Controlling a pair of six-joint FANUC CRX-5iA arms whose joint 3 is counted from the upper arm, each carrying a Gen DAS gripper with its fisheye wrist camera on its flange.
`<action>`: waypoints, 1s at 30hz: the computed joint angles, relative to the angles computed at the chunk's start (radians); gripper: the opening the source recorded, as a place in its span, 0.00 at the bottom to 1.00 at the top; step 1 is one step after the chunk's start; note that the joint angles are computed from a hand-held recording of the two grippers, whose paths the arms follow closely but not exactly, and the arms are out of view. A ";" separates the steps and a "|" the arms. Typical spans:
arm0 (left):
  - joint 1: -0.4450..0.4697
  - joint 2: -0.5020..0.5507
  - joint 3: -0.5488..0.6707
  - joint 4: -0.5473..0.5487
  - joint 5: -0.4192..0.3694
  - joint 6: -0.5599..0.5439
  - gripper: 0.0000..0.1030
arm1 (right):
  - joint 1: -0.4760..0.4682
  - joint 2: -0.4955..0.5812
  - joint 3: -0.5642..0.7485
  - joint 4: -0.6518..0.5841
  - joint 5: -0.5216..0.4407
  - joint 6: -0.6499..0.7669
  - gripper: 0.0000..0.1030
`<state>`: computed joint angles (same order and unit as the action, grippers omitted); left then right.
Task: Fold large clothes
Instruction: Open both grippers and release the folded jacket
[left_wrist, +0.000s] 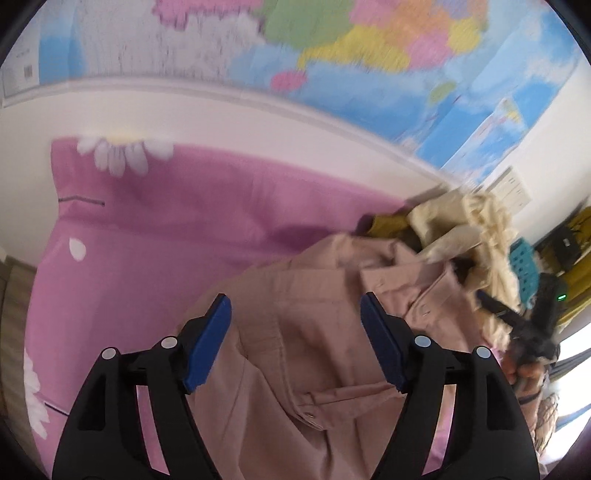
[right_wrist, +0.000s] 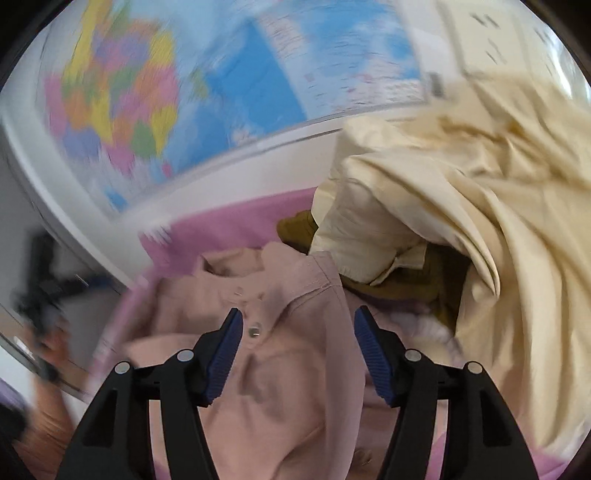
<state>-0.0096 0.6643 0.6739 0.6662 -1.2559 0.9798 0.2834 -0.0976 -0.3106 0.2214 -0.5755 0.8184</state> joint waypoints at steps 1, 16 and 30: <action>-0.001 -0.011 -0.015 0.005 0.010 -0.016 0.71 | 0.018 0.021 0.000 0.071 -0.019 -0.026 0.60; -0.098 -0.083 -0.090 -0.391 0.018 -0.132 0.05 | 0.023 0.063 0.011 0.148 -0.049 0.040 0.03; -0.085 0.157 0.346 -0.319 -0.041 0.202 0.05 | -0.164 0.051 0.064 -0.292 0.034 0.147 0.03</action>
